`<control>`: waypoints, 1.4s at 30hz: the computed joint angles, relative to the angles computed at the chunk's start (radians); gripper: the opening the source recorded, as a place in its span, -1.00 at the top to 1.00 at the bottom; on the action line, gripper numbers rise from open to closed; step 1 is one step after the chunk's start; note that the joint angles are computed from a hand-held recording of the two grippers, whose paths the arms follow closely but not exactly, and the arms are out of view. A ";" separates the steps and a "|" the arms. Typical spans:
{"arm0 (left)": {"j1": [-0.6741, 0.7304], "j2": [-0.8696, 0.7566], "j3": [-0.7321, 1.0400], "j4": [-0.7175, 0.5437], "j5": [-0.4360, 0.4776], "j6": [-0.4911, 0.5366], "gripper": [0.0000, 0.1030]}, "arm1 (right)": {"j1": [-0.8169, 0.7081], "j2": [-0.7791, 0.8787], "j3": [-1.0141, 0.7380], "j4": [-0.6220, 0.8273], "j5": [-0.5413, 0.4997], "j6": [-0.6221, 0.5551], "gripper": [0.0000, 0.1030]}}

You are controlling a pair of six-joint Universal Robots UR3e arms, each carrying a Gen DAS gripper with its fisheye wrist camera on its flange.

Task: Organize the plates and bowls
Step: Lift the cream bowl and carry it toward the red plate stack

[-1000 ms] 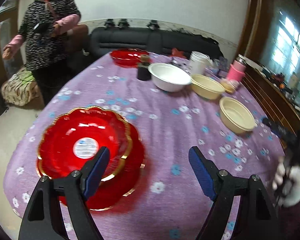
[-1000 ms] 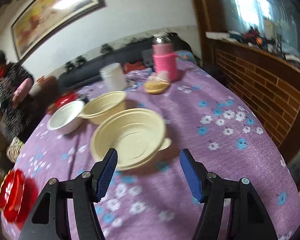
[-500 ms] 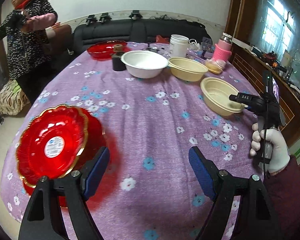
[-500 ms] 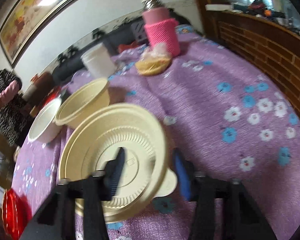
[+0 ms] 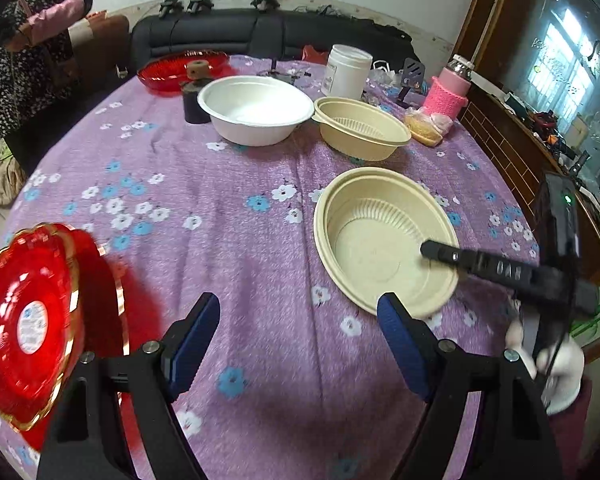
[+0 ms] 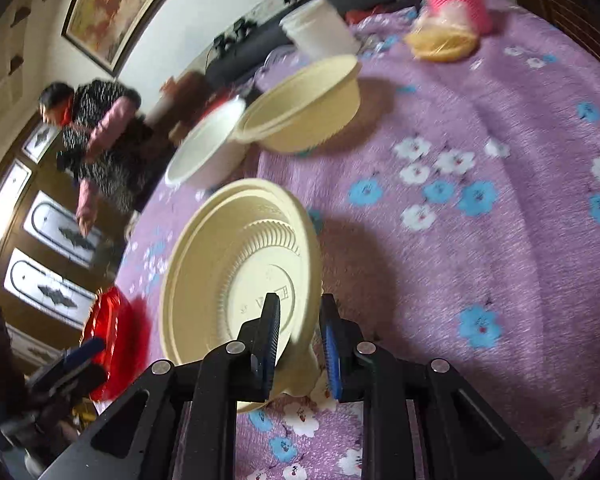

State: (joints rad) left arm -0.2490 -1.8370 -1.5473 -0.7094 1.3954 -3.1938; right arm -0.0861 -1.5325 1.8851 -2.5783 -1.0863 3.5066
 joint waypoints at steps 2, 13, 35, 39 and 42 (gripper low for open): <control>-0.005 -0.052 0.055 -0.021 -0.006 -0.022 -0.56 | 0.027 0.001 -0.018 0.006 -0.059 -0.002 0.57; -0.052 -0.354 0.438 -0.225 0.003 -0.078 -0.51 | 0.118 0.002 -0.044 -0.029 -0.250 0.001 0.52; -0.050 -0.254 0.303 -0.139 0.025 -0.096 0.60 | 0.125 -0.018 0.029 -0.193 -0.167 0.002 0.57; -0.013 -0.156 0.178 -0.094 -0.021 -0.084 0.60 | 0.136 -0.025 0.047 -0.247 -0.144 0.017 0.56; 0.023 -0.072 0.083 -0.075 -0.064 -0.065 0.60 | 0.191 -0.021 0.012 -0.253 -0.193 0.041 0.57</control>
